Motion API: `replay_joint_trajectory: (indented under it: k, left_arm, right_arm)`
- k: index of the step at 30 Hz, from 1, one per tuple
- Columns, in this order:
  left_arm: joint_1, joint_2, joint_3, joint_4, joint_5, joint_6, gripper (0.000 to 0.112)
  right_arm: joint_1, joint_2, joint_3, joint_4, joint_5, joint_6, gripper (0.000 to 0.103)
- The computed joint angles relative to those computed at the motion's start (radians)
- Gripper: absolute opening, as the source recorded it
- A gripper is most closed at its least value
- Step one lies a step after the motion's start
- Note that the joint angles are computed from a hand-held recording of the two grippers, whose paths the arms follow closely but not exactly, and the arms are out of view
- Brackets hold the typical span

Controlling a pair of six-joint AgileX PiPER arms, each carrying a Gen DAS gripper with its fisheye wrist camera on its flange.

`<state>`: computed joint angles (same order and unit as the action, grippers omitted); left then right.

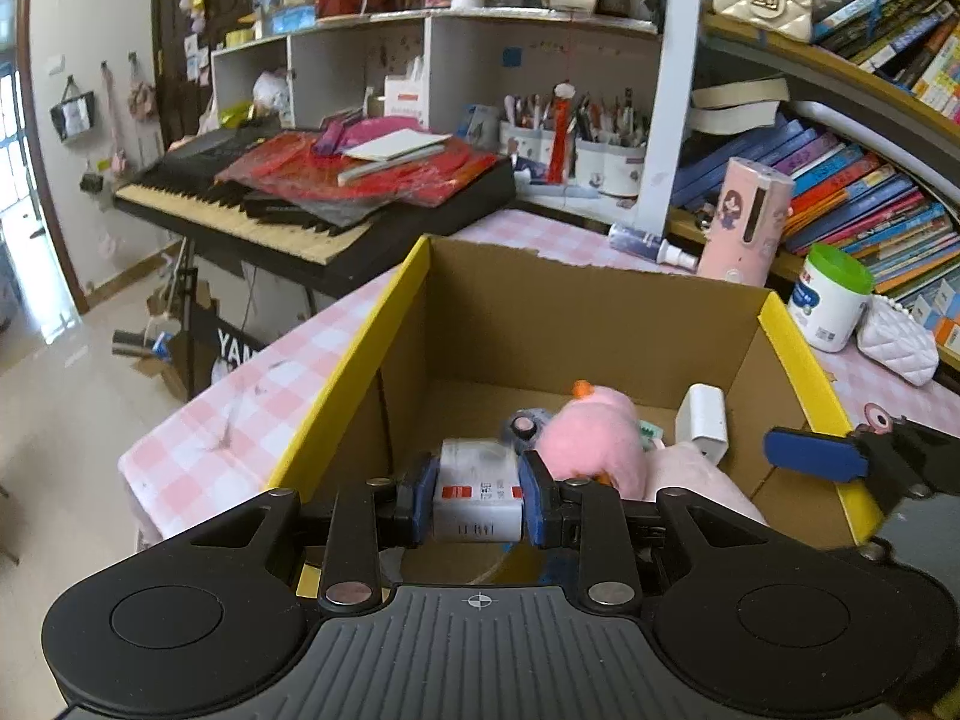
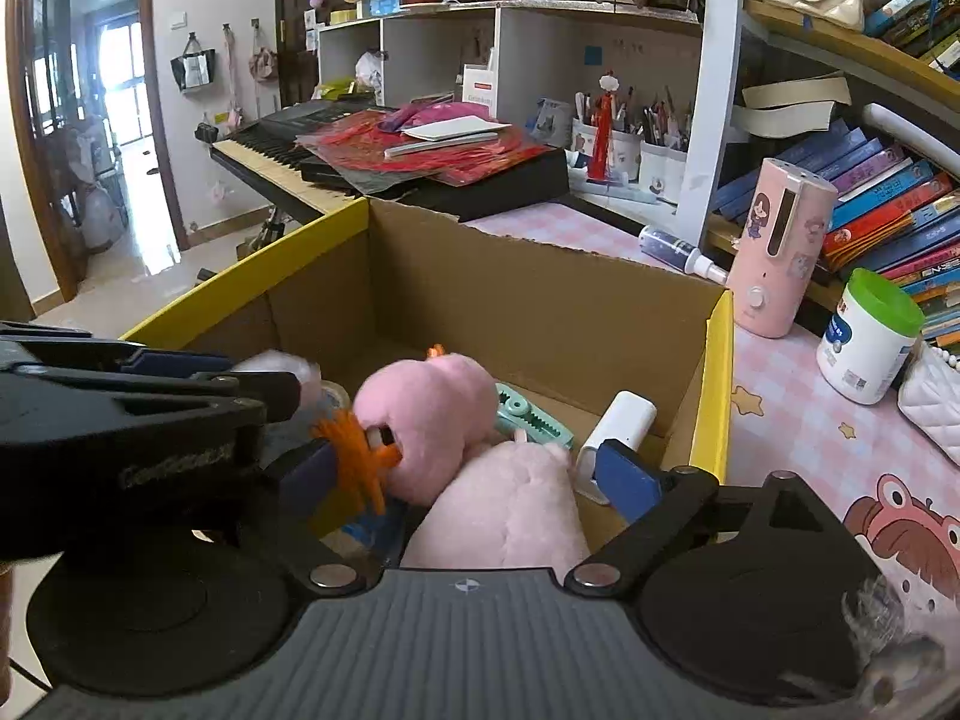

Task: Organize objects
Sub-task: 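Lower both tools into the box and open them to drop the items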

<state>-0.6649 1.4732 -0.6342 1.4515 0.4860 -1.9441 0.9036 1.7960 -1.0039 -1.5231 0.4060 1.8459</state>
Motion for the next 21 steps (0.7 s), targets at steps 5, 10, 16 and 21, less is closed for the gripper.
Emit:
replay_joint_trajectory:
  k: [5, 10, 16, 21]
  left_arm:
    - [0.008, 0.029, -0.012, 0.021, -0.006, -0.034, 0.028]
    - [-0.013, 0.055, -0.023, 0.037, 0.01, -0.053, 0.026]
    - [-0.031, 0.06, -0.02, 0.047, 0.036, -0.066, 0.033]
    - [-0.116, 0.024, 0.015, 0.026, 0.182, -0.14, 0.082]
  right_arm:
    - [0.032, -0.049, 0.066, -0.085, 0.06, 0.107, 0.098]
    - [0.061, -0.079, 0.114, -0.137, 0.105, 0.142, 0.098]
    - [0.083, -0.098, 0.147, -0.182, 0.151, 0.169, 0.097]
    - [0.134, -0.097, 0.146, -0.103, 0.247, 0.144, 0.098]
